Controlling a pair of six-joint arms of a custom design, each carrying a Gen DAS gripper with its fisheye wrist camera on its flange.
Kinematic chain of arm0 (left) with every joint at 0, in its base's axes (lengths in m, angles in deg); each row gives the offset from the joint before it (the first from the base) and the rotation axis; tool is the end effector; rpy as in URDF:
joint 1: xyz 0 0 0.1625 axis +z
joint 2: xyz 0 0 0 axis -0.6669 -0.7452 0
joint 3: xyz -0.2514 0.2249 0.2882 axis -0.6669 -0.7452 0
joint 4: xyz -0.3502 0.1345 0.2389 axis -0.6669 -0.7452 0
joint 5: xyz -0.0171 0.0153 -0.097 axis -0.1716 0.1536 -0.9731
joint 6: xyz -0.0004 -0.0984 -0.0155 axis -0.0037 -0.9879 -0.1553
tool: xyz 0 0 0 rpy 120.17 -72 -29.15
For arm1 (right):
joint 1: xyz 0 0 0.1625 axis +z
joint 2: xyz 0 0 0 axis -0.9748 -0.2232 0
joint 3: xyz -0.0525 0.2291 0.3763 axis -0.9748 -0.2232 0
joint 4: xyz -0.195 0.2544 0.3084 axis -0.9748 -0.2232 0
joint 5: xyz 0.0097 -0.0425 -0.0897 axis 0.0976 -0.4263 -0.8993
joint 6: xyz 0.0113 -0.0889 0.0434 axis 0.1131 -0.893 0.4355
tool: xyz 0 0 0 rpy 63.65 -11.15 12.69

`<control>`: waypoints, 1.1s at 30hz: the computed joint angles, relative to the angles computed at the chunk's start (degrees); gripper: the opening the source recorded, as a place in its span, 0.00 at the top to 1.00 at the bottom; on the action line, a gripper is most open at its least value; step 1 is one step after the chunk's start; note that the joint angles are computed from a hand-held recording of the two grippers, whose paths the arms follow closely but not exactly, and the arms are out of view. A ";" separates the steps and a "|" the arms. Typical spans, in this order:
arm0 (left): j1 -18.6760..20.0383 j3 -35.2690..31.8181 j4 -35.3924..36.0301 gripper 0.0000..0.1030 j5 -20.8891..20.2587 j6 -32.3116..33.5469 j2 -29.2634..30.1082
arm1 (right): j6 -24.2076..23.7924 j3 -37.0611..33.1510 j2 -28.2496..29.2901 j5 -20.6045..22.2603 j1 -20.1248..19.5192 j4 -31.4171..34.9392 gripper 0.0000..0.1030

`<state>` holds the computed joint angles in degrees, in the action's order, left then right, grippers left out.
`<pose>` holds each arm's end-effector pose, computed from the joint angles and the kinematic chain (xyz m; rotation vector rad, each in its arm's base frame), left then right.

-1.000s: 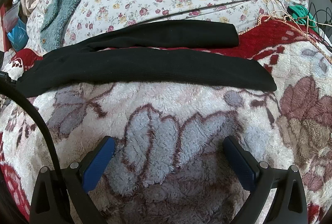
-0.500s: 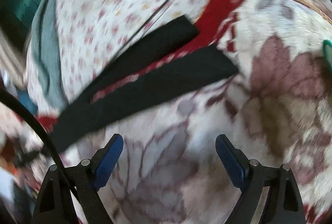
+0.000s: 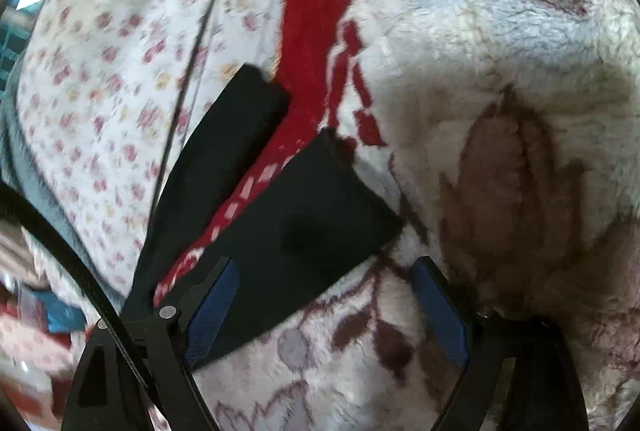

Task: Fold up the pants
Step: 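Grasp the pant leg with the right gripper while the left gripper holds the waistband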

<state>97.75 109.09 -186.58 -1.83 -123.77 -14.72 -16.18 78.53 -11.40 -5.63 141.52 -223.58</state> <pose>-0.1549 -0.5945 0.1189 -0.2636 2.4963 -0.9076 -0.1802 -0.6831 0.4182 -0.4704 -2.7345 0.9815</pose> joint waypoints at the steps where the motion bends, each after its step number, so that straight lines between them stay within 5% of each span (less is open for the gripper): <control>1: 0.03 -0.05 0.27 0.94 -0.08 -0.13 0.02 | 2.45 -0.83 0.22 0.33 -0.13 1.08 0.14; 4: 0.11 -0.09 -0.08 0.94 -0.59 0.26 0.06 | 6.09 -3.74 1.31 0.21 -0.06 4.38 0.11; 9: 0.48 0.18 -1.34 0.94 -1.59 0.35 -0.12 | 2.84 -6.12 3.35 -0.05 0.72 5.23 0.13; 12: 0.53 0.33 -1.84 0.94 -1.88 0.33 -0.15 | 0.07 -6.92 3.95 4.87 -0.18 7.01 0.43; 17: 0.73 0.45 -2.22 0.94 -2.55 0.12 -0.25 | 0.80 -7.05 4.20 10.90 -2.56 7.26 0.61; 19: 0.90 0.56 -2.58 0.94 -2.96 -0.05 -0.33 | 0.23 -6.84 3.89 9.65 -2.69 7.73 0.90; 20: 0.99 0.62 -2.81 0.94 -3.23 -0.12 -0.35 | -0.48 -6.71 3.78 9.04 -2.61 7.92 0.93; 33: 3.05 2.93 -9.14 0.95 -11.03 1.58 -2.45 | -4.41 -0.94 0.50 5.56 -1.00 0.22 0.96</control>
<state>100.80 112.02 -195.72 -12.86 -122.19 -17.17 -20.59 77.59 -10.90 -0.07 140.52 -223.36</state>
